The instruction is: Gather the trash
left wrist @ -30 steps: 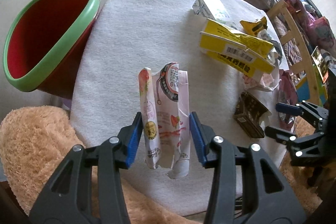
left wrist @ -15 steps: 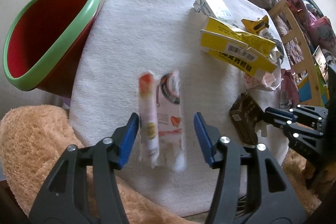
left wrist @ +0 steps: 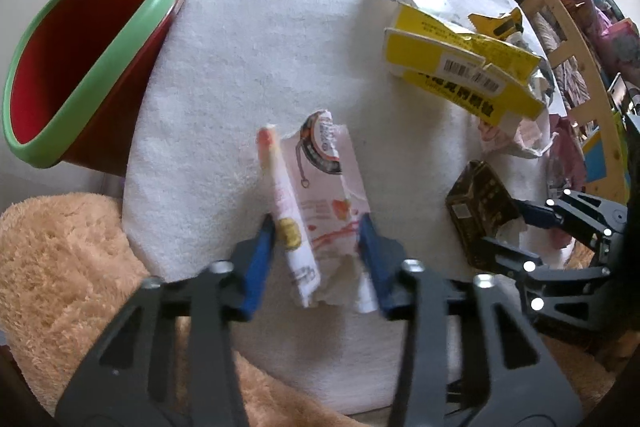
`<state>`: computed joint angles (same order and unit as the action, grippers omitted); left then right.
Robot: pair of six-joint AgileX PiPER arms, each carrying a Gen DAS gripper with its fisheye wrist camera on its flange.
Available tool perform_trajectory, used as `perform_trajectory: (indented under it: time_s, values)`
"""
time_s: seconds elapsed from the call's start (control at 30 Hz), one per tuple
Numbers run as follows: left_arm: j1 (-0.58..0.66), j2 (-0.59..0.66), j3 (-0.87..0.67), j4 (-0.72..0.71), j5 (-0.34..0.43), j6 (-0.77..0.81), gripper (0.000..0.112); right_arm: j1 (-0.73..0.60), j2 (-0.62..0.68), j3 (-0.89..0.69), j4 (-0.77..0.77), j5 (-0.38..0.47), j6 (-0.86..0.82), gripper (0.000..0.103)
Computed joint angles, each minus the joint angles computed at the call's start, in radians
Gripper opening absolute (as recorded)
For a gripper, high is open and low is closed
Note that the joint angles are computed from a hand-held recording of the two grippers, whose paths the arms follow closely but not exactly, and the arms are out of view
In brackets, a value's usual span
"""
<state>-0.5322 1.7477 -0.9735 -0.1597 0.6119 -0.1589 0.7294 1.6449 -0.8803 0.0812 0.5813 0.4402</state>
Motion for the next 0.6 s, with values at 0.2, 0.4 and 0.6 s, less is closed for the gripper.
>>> perform_trajectory:
  time_s: [0.2,0.4,0.6]
  values:
    - [0.021,-0.049,0.041,-0.025,-0.05,0.009,0.03,0.003,-0.091,0.013,-0.083,0.005,0.096,0.044]
    - [0.053,-0.13,0.07,-0.011,-0.078,-0.007,0.03,0.002,-0.141,-0.042,-0.086,0.025,0.119,0.044]
    - [0.08,-0.196,0.058,0.058,-0.074,-0.068,0.03,0.027,-0.124,-0.149,-0.127,0.045,0.144,0.044]
